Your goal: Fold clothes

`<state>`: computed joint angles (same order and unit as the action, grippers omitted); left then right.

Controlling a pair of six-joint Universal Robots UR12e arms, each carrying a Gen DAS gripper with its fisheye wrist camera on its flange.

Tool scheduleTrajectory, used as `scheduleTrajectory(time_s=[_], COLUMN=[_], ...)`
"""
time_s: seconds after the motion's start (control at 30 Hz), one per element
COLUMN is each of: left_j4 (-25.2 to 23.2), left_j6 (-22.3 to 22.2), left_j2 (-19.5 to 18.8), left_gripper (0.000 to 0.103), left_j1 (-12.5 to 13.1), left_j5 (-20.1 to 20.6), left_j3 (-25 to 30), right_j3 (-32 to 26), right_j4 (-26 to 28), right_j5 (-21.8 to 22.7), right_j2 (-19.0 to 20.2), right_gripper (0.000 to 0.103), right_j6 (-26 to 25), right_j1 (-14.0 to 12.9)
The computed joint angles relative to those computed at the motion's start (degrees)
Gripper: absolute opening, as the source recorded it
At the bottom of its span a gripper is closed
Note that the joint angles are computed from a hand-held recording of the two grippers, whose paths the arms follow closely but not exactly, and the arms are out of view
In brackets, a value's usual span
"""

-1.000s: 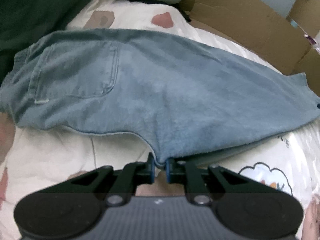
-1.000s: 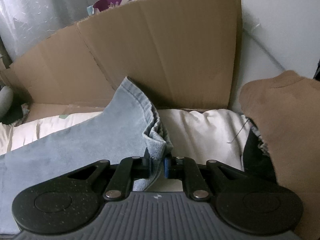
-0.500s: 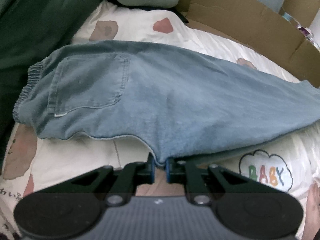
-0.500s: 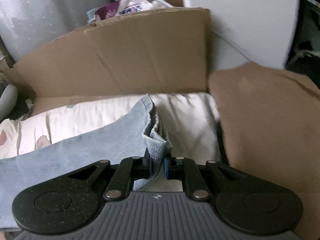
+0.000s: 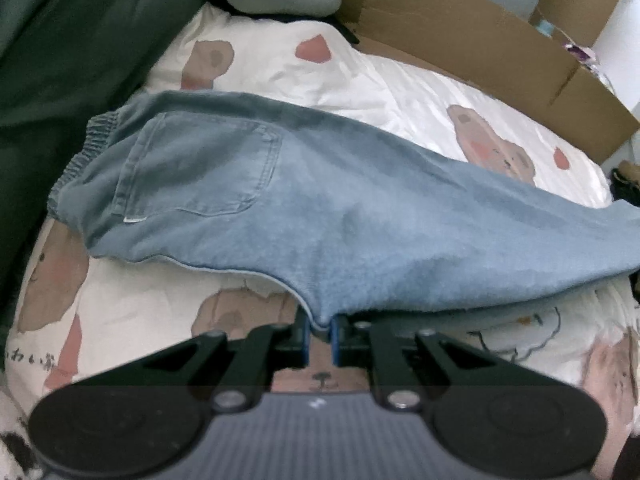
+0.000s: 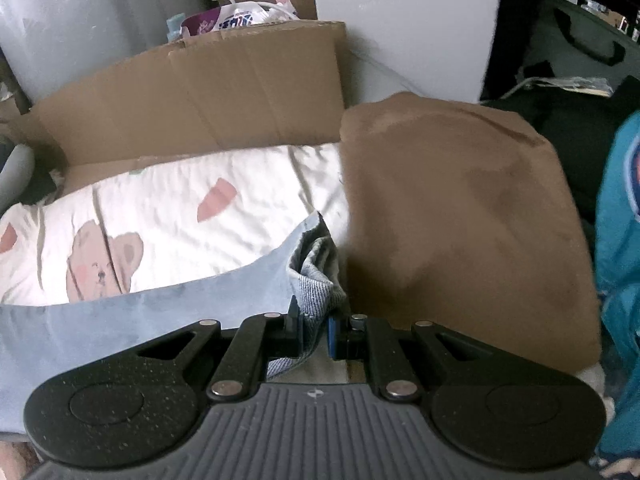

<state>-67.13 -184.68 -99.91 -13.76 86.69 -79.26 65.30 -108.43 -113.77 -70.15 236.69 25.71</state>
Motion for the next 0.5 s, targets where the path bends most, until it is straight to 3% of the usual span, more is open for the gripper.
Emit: scheduleTrajectory(time_s=[0.23,0.5], left_j4=[-2.50,-4.04], left_j6=[-1.13,-0.44], left_j2=[-0.05,-0.05], left_gripper=[0.010,0.010], left_j1=[-1.06,-1.20], left_j5=[2.00,1.66], left_j3=[0.92,1.54], right_j3=[4.96,11.29], right_j4=[-2.82,-2.97], right_j5=[-2.34,-3.41], right_j2=[-3.54,-7.84], right_gripper=[0.009,0.009], right_j6=[0.24,6.84], right_j1=[2.00,4.28])
